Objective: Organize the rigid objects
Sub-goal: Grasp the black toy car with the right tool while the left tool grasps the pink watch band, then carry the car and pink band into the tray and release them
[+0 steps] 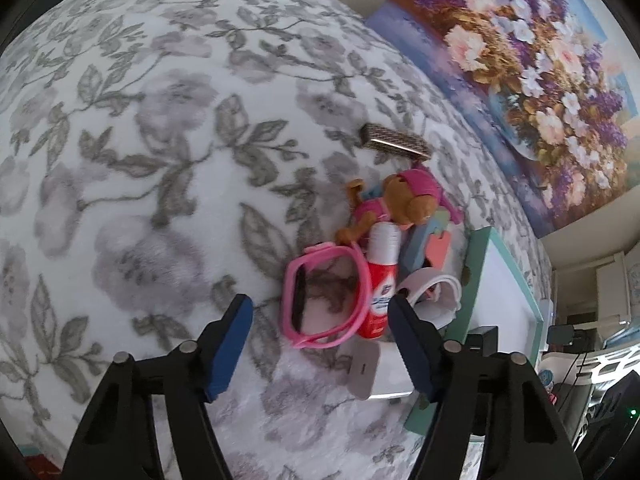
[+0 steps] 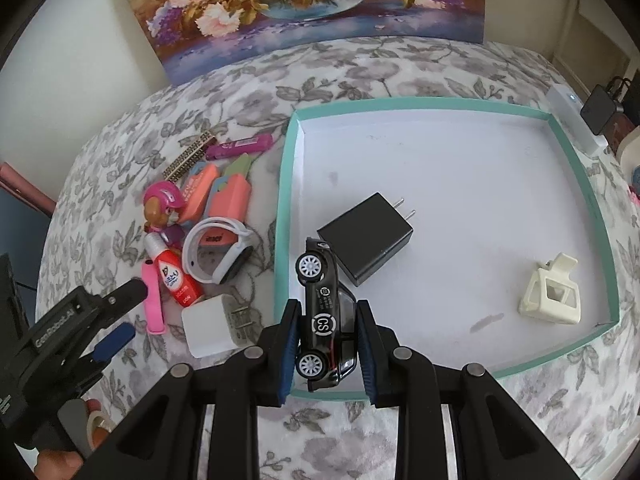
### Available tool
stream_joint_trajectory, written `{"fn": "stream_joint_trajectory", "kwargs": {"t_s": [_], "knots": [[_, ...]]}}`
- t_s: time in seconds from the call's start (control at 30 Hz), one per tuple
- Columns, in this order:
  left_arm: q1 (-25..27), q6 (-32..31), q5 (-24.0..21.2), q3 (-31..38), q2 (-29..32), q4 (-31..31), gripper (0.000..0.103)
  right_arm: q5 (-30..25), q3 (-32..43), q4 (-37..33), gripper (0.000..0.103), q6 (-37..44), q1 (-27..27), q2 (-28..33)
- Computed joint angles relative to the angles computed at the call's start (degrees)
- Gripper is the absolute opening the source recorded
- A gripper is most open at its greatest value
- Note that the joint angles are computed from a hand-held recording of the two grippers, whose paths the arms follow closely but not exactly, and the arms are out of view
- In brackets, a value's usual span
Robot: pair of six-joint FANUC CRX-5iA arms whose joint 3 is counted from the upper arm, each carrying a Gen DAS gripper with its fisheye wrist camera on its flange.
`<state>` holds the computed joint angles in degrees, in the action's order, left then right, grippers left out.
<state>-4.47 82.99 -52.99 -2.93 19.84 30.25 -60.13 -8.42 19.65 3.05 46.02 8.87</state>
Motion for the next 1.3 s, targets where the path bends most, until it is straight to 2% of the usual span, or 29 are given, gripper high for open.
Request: {"fn": "stream_joint_trajectory", "kwargs": {"t_s": [0.3, 0.4, 0.43, 0.47, 0.6, 0.9, 1.17, 1.3], "knots": [[-1.88, -0.9, 2.39, 1.0, 0.07, -3.81, 0.047, 0.31, -0.16, 0.25, 0.029, 0.43, 0.09, -0.3], [-1.47, -3.07, 3.09, -0.38, -0.24, -1.26, 0.028, 0.55, -0.31, 0.03, 0.029, 0.43, 0.01, -0.44], [-1.35, -3.89, 2.85, -0.57, -0.22, -0.46, 0.019, 0.62, -0.36, 0.0, 0.029, 0.39, 0.0, -0.48], [-1.47, -3.89, 2.69, -0.42, -0.3, -0.92, 0.017, 0.66, -0.4, -0.01, 0.029, 0.35, 0.0, -0.51], [-2.11, -3.93, 2.97, -0.03, -0.57, -2.51, 0.015, 0.76, -0.46, -0.06, 0.029, 0.25, -0.01, -0.54], [-2.28, -5.04, 2.69, -0.3, -0.07, -1.55, 0.011, 1.19, -0.58, -0.36, 0.029, 0.39, 0.01, -0.51], [-3.4, -2.57, 0.77, 2.35, 2.19, -5.77, 0.011, 1.07, -0.4, -1.03, 0.029, 0.57, 0.0, -0.25], [-3.84, -2.47, 1.34, 2.65, 2.17, -7.32, 0.011, 1.07, -0.28, -1.5, 0.029, 0.79, -0.21, -0.03]]}}
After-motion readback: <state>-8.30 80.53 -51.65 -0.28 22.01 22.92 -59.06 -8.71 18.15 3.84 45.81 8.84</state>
